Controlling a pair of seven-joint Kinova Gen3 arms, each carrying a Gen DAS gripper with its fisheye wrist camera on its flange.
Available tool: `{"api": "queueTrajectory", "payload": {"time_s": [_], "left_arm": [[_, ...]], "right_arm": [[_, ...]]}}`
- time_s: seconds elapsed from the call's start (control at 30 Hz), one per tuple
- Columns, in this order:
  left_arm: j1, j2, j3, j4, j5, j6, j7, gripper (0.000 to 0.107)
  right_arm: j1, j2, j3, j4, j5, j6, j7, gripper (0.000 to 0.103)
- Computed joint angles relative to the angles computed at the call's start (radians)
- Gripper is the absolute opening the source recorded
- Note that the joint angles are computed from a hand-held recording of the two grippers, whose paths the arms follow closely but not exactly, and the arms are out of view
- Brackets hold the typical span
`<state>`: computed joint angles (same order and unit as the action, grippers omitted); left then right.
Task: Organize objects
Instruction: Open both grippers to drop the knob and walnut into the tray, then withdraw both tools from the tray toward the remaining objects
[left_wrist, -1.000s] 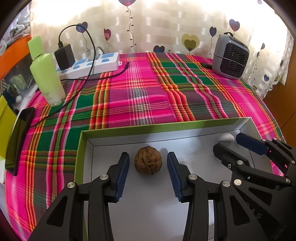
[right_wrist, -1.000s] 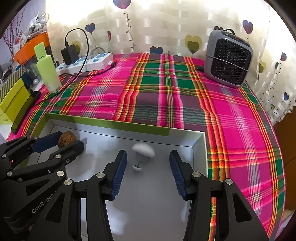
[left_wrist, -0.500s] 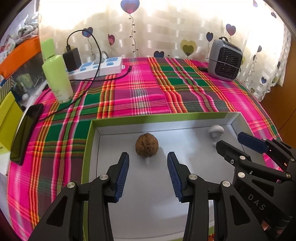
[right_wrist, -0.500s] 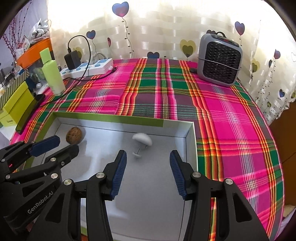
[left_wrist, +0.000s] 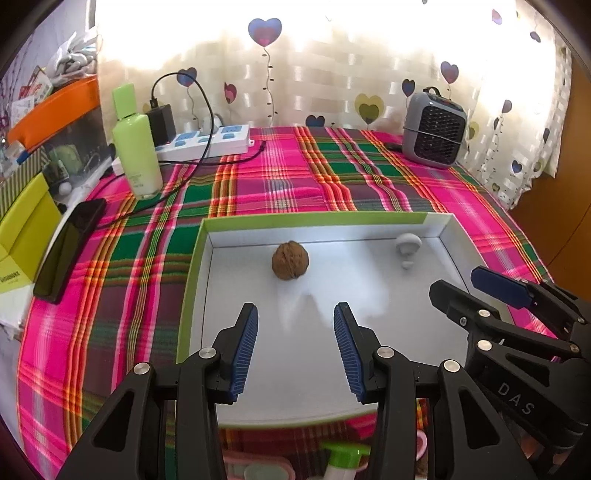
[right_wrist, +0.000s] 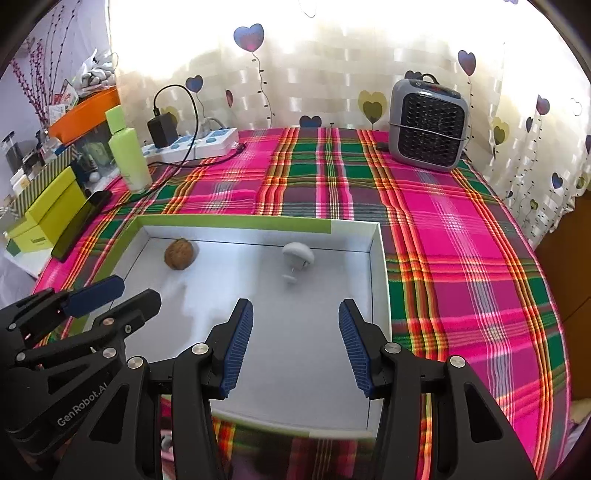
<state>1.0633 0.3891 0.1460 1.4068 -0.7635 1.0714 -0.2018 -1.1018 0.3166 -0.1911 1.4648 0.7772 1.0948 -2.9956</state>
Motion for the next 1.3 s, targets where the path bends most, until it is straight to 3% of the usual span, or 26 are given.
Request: {"api": "queueTrajectory", "payload": {"time_s": [0.77, 1.03, 1.3], "left_arm": [[0.054, -0.125, 0.096, 0.200, -0.131, 0.061, 0.240, 0.041], [0.041, -0.167, 0.143, 0.267, -0.147, 0.061, 0.301, 0.041], [0.063, -0.158, 0.173, 0.278, -0.173, 0.115, 0.325, 0.041]], "right_arm": [[-0.090, -0.086, -0.094, 0.143, 0.138, 0.012, -0.198, 0.050], [-0.103, -0.103, -0.123, 0.185, 0.167, -0.002, -0.236, 0.050], [-0.109, -0.125, -0.148, 0.229, 0.190, -0.010, -0.290, 0.050]]}}
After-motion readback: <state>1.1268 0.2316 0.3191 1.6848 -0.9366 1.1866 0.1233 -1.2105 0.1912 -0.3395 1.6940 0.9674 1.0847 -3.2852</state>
